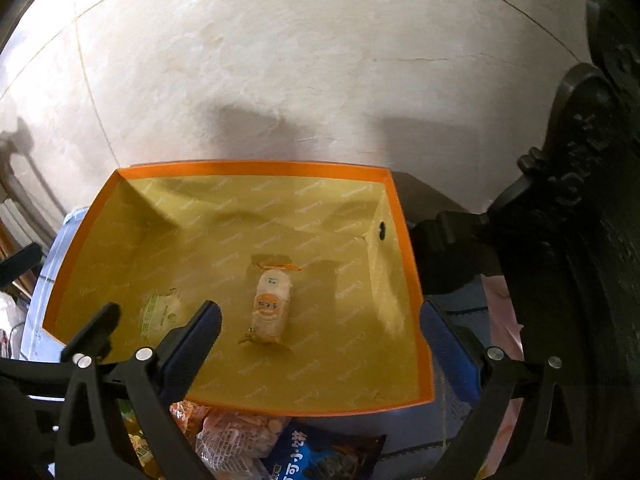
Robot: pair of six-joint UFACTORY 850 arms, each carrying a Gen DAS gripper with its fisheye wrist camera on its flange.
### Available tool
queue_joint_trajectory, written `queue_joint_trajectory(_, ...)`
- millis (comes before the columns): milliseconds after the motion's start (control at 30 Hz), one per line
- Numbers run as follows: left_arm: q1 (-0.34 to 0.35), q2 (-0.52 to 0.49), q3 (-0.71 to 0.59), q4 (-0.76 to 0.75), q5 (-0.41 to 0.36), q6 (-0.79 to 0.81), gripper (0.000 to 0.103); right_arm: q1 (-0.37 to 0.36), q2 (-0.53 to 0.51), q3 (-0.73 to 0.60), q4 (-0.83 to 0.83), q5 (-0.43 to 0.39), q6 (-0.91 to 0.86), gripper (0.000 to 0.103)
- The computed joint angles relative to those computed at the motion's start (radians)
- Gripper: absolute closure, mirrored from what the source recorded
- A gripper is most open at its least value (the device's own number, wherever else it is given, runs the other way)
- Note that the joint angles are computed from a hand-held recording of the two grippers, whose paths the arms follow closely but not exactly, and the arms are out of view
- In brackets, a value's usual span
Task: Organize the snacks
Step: 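Move both tools back toward the snack pile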
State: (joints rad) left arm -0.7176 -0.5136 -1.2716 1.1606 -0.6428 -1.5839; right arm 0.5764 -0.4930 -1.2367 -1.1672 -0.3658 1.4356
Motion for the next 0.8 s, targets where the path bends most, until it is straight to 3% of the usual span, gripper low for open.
queue_joint_trajectory(167, -0.028, 0.09, 0.112, -0.003, -0.016, -0.014, 0.006, 0.01, 0.082, 0.085, -0.042, 0.006, 0.091, 0.003)
queue_joint_trajectory(400, -0.116, 0.267, 0.373, 0.01, 0.044, -0.199, 0.005, 0.065, 0.285, 0.352, -0.135, 0.075, 0.284, 0.003)
queue_joint_trajectory(567, -0.243, 0.354, 0.564, -0.06, 0.059, -0.35, 0.005, 0.164, 0.358, 0.503, -0.116, 0.143, 0.315, 0.003)
queue_joint_trajectory(667, -0.34, 0.383, 0.635, -0.097, 0.036, -0.462, 0.005, 0.224, 0.372, 0.572, -0.251, 0.21, 0.489, 0.003)
queue_joint_trajectory(800, -0.432, 0.389, 0.694, -0.135, 0.065, -0.603, 0.005, 0.323, 0.338, 0.604, -0.346, 0.241, 0.599, 0.003)
